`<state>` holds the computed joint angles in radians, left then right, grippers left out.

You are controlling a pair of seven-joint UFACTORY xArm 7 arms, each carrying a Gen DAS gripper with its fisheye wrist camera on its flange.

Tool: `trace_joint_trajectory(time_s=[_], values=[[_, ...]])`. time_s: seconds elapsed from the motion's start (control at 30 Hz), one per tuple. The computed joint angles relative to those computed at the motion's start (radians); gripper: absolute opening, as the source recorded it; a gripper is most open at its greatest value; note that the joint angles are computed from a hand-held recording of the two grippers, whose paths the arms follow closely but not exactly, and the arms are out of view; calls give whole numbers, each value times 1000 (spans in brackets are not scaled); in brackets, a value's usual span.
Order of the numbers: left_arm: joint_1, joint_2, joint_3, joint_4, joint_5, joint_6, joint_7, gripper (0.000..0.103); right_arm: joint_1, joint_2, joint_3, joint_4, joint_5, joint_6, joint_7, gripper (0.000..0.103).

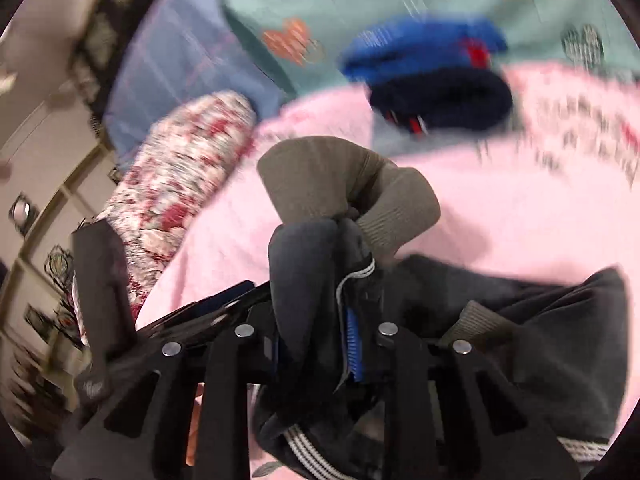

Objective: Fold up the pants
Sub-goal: 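Grasp the folded pants bundle with both grippers and lift it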

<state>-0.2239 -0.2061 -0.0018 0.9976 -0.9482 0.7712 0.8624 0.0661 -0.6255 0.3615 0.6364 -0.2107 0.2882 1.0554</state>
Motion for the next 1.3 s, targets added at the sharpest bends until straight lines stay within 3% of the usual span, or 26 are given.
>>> trace_joint_trajectory(time_s=[0.1,0.2,0.27,0.33,0.4,0.5,0.57,0.67,0.83,0.9,0.97,1.03,1.13,1.17,1.23,1.3], values=[[-22,-91,9,-34,-70,12,53,72,-62,-142,92,-36,-58,12,58,25],[-82,-217,11,-83,-126,17,144,73,-114,-372,203,-59,-109,155,130,25],[-139,-301,-16,-137,-159,-55,224,80,-125,-544,278,-81,-129,288,192,25],[-192,-333,-47,-173,-159,-112,261,85,-114,-685,346,-122,-122,418,274,26],[-224,-304,-89,-183,-91,-121,231,86,-62,-760,376,-189,-73,518,366,34],[-242,-220,-170,-199,53,-179,153,86,83,-798,323,-358,47,568,515,39],[-282,-233,-166,-235,40,-252,177,86,179,-866,268,-442,73,556,565,42],[-313,-227,-124,-211,56,-241,147,87,190,-837,234,-357,-9,635,490,43],[-317,-217,-49,-159,71,-160,84,87,108,-903,299,-189,-152,823,399,48],[-320,-263,-22,-182,42,-157,104,87,107,-910,238,-191,-180,761,340,48],[-317,-310,-3,-204,35,-154,121,90,117,-891,142,-232,-166,620,301,48],[-304,-355,-17,-243,68,-196,122,97,124,-841,48,-274,-131,537,245,48],[-280,-328,-84,-282,202,-273,70,98,101,-769,-28,-312,-57,575,190,50],[-268,-294,-106,-287,252,-287,37,99,79,-755,-41,-340,-7,587,171,62],[-301,-235,-64,-282,242,-274,29,101,122,-835,-95,-461,59,556,216,67],[-317,-200,-19,-249,204,-211,15,101,129,-883,-64,-489,75,550,220,68]])
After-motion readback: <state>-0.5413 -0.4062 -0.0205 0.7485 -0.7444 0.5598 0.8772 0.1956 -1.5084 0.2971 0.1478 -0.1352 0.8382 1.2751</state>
